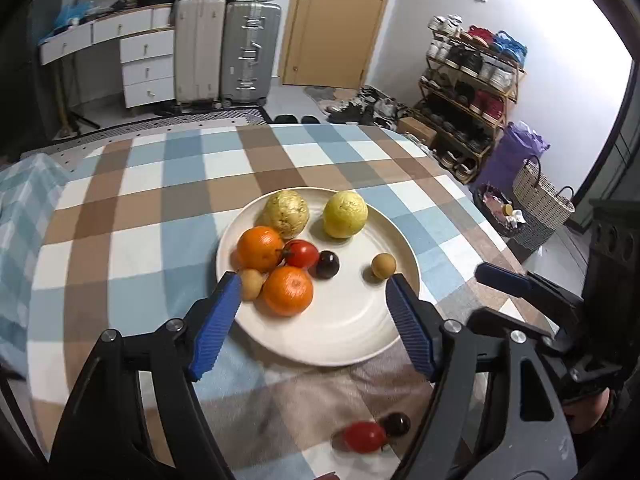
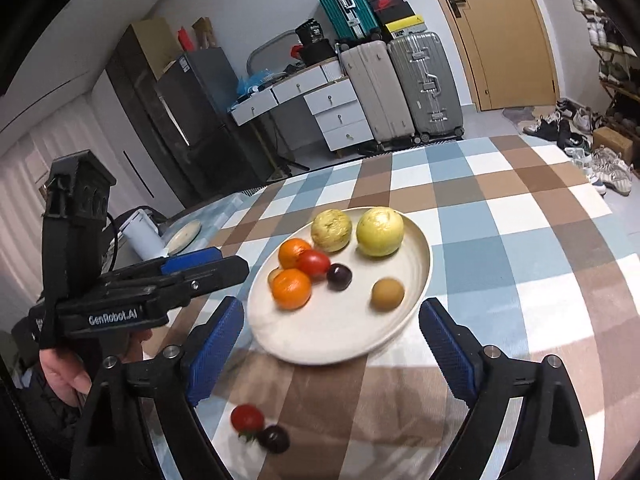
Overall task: Organize fruits
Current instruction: 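Withdraw both grippers toward the last tomato and dark plum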
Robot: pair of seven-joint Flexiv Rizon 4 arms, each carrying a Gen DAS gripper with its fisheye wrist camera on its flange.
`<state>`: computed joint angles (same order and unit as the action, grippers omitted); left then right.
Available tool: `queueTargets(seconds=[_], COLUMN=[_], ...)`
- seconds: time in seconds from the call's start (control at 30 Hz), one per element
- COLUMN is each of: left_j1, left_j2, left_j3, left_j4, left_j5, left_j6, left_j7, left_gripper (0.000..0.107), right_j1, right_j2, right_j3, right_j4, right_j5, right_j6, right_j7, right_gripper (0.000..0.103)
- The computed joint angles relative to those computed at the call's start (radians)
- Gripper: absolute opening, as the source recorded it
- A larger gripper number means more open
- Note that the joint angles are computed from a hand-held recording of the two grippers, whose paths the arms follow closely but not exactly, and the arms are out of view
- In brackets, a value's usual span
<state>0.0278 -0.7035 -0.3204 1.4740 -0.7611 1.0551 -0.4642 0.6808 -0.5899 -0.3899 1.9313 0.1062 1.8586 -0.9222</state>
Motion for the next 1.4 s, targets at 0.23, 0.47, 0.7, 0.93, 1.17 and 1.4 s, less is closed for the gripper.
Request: queueTargets(seconds=[0.23, 0.47, 0.7, 0.93, 1.17, 1.4], left_j1=[0.036, 0.039, -0.007, -0.064, -0.081, -0.045], left_j2=[0.103, 0.181, 0.230, 0.232, 0.204, 0.183], left_j3=[-0.044, -0.050, -0.018, 0.050, 0.119, 0.118], left_j4=[0.159, 0.277, 0.380, 0.419, 0.409, 0.395], left_j5=[-0.134, -0.303, -0.521, -0.671, -0.663, -0.586], left_j6=[0.121, 0.179, 0.252, 0.268, 0.236, 0.194], left_j7=[0.103, 0.213, 0.382, 0.475, 0.438, 0.363], left_gripper=[0.089, 0.102, 0.102, 0.102, 0.102, 0.102], right_j1=[0.188, 0.293, 0.382, 0.378, 0.255, 0.192], right_j2=[0.031, 0.055, 0.057, 0.045, 0.031, 0.003], right_j3=[-0.147, -0.219, -0.290, -0.245, -0.105, -0.051], right_j4=[0.080, 0.123, 0.151, 0.167, 0.140, 0.116], right_j5=[0.091, 0.129, 0.109, 0.097, 0.026, -0.026], right_j6=[0.032, 0.020, 0.001, -0.008, -0.047, -0.053], right_j7=[-0.030, -0.056, -0.043, -0.018, 0.015, 0.051], right_gripper=[0.101, 0.103, 0.103, 0.103, 0.103, 0.103])
